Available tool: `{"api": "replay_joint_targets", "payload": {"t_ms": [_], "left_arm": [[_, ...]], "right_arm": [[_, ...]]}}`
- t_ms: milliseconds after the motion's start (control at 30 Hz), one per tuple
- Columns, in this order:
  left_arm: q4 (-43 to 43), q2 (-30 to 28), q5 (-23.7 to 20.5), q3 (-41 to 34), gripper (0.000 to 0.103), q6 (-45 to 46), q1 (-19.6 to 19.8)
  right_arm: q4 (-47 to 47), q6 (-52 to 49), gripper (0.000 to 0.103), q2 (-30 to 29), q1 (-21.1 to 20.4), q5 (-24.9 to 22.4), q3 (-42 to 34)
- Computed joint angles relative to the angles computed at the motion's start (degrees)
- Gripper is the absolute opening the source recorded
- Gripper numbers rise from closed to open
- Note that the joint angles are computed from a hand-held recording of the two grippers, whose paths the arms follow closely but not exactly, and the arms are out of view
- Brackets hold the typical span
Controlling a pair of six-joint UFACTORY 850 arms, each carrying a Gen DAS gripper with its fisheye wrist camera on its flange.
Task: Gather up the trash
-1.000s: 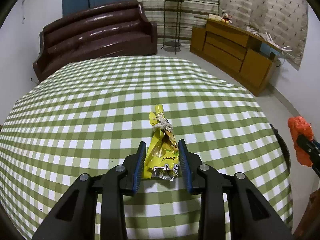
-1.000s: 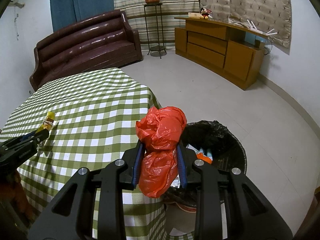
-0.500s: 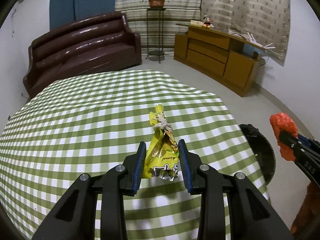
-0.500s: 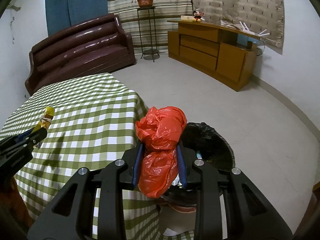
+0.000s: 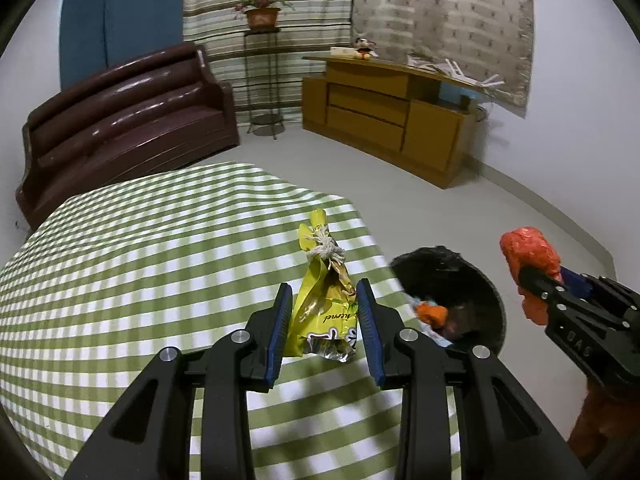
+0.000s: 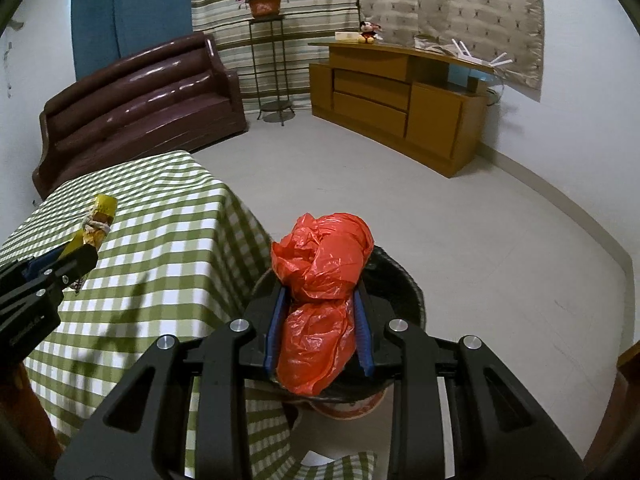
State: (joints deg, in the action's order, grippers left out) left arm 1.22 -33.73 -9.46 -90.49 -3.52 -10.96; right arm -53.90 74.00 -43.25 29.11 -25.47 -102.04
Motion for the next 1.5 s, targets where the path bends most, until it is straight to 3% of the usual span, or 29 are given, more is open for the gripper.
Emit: {"api": "replay_joint_targets", "payload": {"t_ms": [567, 900, 1267, 1400, 1500], "left_arm": [[-4.13, -6.61, -1.91, -8.74, 0.034, 5.35, -3.68], [-0.49, -9.14, -2.34, -11.38, 0.034, 2.5, -4.59], [3.53, -12.58, -5.75, -15.95, 0.036, -0.75, -5.5], [3.81, -13.15, -6.64, -16.8, 0.036, -0.76, -5.68], [3.9, -13.25, -7.14, -16.88, 0.045, -1.14, -5.72]], "right_arm": [[-3.07, 5.21, 0.029, 0.89, -1.68, 1.23, 2.14], [-2.93, 5.27, 0.029, 0.38, -2.42, 1.81, 1.76], [1.39, 2.0, 0.03, -2.02, -3.79, 2.14, -0.74], [2.22, 2.07, 0.033, -2.66, -4.12, 2.14, -1.17], [1.26, 3.35, 0.041, -2.53, -4.18, 2.2, -0.84]]}}
